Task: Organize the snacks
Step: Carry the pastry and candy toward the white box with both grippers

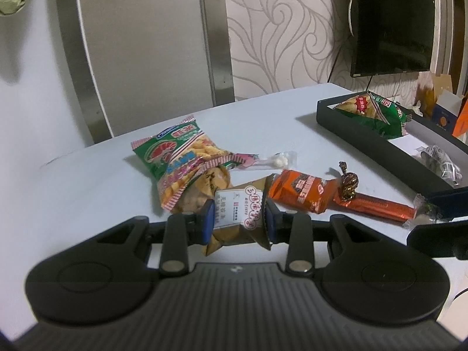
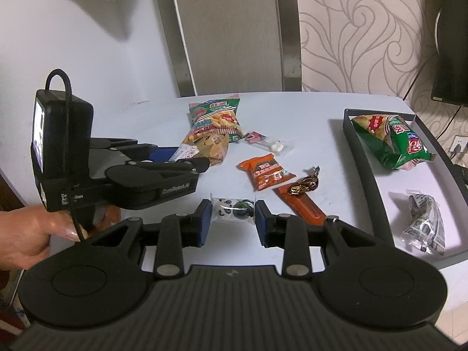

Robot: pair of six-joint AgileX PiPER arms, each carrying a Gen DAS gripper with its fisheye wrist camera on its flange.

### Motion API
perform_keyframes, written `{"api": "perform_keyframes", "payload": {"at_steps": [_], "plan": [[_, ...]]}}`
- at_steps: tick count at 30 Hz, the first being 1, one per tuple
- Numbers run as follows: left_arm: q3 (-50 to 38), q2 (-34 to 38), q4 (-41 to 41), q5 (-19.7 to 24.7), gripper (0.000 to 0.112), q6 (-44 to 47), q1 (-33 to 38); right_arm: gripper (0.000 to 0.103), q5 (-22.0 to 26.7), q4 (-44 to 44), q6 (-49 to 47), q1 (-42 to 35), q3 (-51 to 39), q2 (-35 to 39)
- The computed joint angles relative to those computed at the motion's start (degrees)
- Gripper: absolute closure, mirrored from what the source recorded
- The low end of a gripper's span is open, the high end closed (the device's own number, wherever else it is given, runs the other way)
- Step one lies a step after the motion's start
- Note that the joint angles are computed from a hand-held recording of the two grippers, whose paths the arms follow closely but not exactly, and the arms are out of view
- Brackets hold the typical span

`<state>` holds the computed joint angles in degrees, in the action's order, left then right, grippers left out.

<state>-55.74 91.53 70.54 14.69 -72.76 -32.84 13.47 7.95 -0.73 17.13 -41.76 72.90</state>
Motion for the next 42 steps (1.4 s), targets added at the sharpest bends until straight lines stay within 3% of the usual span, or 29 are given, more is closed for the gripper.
{"api": "perform_keyframes", "payload": {"at_steps": [9,18,42], "plan": [[-4.8,2.9,-3.6,2.0,0.074,3.5,-2.3,0.066,2.0,21.0,-23.8,-6.1,-0.7,0.4],[-9.8,6.8,-6.6,2.8,0.074,6.6,-3.8,0.066,4.7,31.9,-36.8,-11.4,-1.4,0.8],[-23.5,16.0,-22.5,3.5,0.074,23.2,-6.3,0.066,8.7,39.0,-46.0,-21.4,-3.8,1.7]]}}
